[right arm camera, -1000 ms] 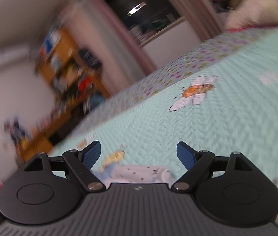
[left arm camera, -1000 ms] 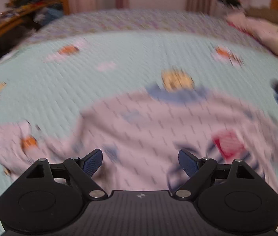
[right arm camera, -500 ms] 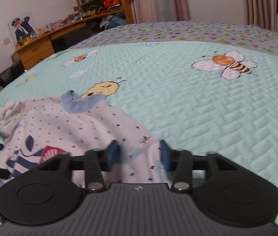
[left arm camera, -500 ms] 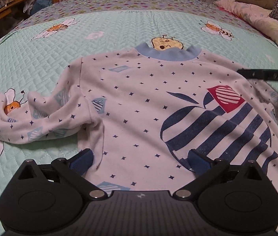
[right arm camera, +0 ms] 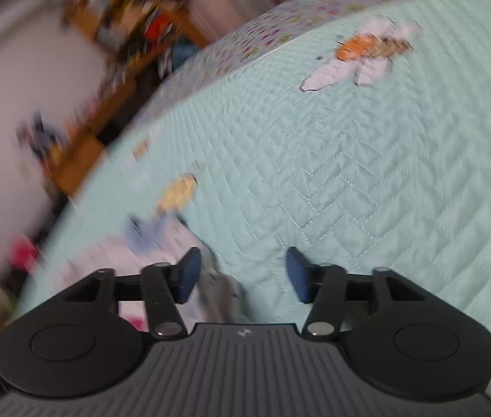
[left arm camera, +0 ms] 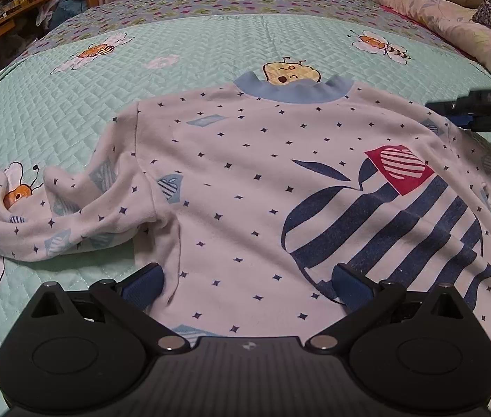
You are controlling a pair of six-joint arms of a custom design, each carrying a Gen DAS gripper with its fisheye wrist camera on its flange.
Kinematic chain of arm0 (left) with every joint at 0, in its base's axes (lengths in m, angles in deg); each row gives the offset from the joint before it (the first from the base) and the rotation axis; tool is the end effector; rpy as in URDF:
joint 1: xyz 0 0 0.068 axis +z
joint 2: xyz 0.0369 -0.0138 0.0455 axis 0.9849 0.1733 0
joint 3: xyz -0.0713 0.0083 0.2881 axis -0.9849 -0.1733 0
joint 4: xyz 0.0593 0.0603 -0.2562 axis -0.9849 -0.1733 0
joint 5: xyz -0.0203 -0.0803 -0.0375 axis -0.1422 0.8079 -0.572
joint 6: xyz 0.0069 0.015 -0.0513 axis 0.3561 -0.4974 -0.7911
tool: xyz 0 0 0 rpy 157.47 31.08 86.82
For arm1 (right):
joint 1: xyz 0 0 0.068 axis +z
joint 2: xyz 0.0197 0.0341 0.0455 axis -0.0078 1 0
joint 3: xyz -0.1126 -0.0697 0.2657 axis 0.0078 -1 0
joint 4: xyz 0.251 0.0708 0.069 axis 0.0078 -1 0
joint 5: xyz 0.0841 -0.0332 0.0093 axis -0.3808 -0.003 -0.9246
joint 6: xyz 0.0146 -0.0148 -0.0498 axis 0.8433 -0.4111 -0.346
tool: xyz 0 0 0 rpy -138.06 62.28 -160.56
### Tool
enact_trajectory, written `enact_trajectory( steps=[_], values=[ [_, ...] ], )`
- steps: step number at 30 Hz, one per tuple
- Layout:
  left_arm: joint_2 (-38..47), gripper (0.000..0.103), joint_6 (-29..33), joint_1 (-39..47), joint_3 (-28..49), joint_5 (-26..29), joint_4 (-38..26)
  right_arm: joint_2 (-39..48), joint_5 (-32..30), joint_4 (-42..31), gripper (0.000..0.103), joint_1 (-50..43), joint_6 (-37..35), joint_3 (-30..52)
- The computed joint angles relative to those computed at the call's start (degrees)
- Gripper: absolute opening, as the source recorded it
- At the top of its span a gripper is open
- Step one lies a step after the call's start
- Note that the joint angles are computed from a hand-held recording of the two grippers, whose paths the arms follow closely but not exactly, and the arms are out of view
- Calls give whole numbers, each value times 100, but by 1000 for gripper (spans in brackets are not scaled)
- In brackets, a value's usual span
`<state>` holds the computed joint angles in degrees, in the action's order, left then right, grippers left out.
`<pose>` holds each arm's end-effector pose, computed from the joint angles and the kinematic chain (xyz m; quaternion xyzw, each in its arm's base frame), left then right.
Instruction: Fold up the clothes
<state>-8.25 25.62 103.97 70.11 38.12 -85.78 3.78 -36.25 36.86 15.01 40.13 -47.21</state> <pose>0.2328 0.0884 0.2012 0.1571 0.9404 -0.0466 0.2980 0.2140 0.0667 0.1693 0.0717 0.8868 0.2577 0.3770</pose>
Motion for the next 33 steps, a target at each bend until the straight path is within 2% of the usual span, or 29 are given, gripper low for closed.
enact_trajectory(
  steps=[6, 10, 14, 19, 26, 27, 28, 30, 33],
  values=[
    [-54, 103, 16, -5, -83, 8, 102, -279, 1329, -369, 44, 1115, -689, 0],
    [-56, 103, 26, -2, -84, 7, 106, -151, 1914, -396, 44, 1534, -1088, 85],
    [-91, 103, 47, 17, -154, 23, 193, 102, 2440, -795, 44, 1949, -1497, 442],
    [-70, 103, 76, 41, -147, 61, 204, 32, 2544, -1148, 44, 2150, -1528, 610],
    [-79, 103, 78, 45, -189, 91, 275, -181, 1989, -914, 44, 2010, -1140, 345],
    [-81, 103, 75, 47, -195, 98, 285, -158, 1987, -957, 38, 2055, -1168, 382],
    [-88, 103, 72, 48, -209, 106, 304, -121, 1954, -993, 26, 2095, -1215, 429],
    [-96, 103, 70, 50, -236, 114, 349, -12, 1869, -1070, 20, 2153, -1261, 552],
    [-94, 103, 61, 51, -236, 120, 353, 20, 2119, -1206, 14, 2298, -1367, 657]
  ],
)
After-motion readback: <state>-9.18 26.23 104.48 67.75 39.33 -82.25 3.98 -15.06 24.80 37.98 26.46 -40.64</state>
